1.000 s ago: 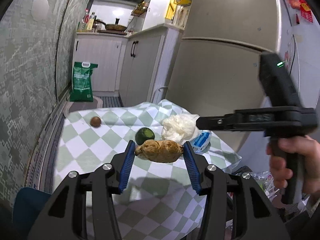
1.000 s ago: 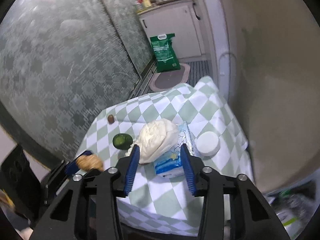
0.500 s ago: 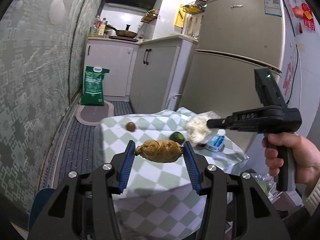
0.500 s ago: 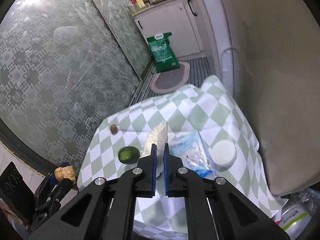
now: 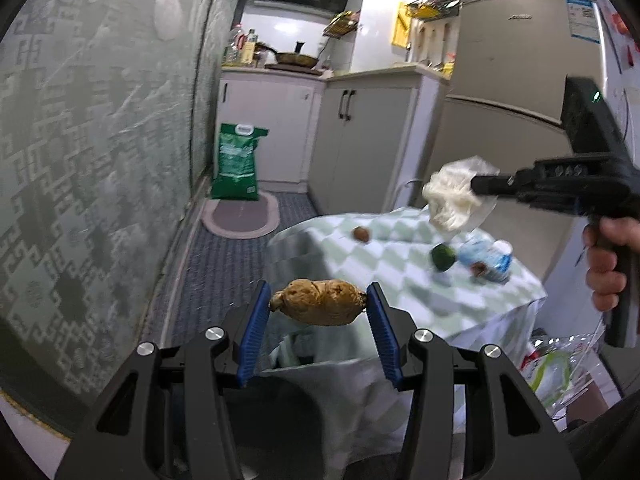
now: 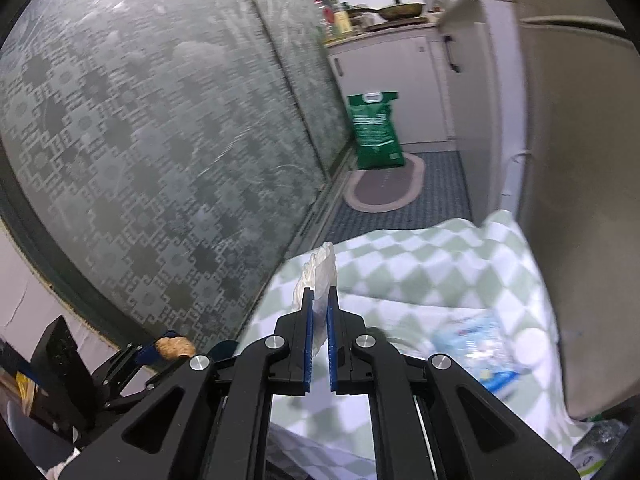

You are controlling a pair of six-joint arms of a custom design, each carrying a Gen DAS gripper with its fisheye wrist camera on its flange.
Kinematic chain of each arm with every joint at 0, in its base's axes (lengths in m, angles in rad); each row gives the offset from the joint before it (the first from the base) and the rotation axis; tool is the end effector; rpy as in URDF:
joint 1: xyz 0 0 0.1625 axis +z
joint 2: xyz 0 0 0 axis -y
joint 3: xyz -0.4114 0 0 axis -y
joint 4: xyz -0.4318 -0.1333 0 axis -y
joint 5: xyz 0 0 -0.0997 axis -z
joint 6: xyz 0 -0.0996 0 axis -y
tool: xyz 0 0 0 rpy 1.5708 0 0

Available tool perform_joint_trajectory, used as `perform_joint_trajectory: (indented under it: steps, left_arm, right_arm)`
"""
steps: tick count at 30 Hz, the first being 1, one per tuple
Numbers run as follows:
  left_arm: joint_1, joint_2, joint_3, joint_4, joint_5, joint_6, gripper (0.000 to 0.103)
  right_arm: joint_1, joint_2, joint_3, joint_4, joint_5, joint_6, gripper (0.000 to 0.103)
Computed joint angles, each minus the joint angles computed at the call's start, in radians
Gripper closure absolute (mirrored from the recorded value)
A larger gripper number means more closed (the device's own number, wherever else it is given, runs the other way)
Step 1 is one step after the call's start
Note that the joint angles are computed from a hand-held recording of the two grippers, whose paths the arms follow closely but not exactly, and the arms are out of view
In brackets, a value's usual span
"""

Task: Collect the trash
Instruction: 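Carry both items over the bin and open both grippers to drop them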

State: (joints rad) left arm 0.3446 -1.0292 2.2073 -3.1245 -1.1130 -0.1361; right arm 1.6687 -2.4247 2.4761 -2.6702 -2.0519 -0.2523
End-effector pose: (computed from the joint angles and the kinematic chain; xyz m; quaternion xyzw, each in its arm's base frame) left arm -0.4134 -0.3368 0.0695 0.4598 0.8401 -0.2816 0.0587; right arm 0.1110 -0.2377 0.4529 0.0291 -0.8488 0.4686 0.2431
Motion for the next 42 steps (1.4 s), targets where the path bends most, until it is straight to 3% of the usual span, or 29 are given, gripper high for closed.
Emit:
perform_joint_trajectory:
  steps: [9, 17, 30, 42]
  left_arm:
    - [0.060, -0.078, 0.034, 0.183, 0.055, -0.012, 0.051]
    - [0.109, -0.125, 0.051, 0.293, 0.077, -0.004, 0.051]
    - [0.170, -0.146, 0.036, 0.494, 0.067, -0.031, 0.051]
    - [0.192, -0.165, 0.041, 0.528, 0.086, -0.043, 0.050]
  right_arm:
    - [0.150, 0.208, -0.011, -0.056, -0.080, 0.014, 0.097]
    - [0.213, 0.392, -0.033, -0.047, -0.088, 0.034, 0.097]
    - [0.236, 0.574, -0.062, -0.012, -0.135, 0.062, 0.097]
    - [0.226, 0.671, -0.081, 0.041, -0.151, 0.100, 0.097]
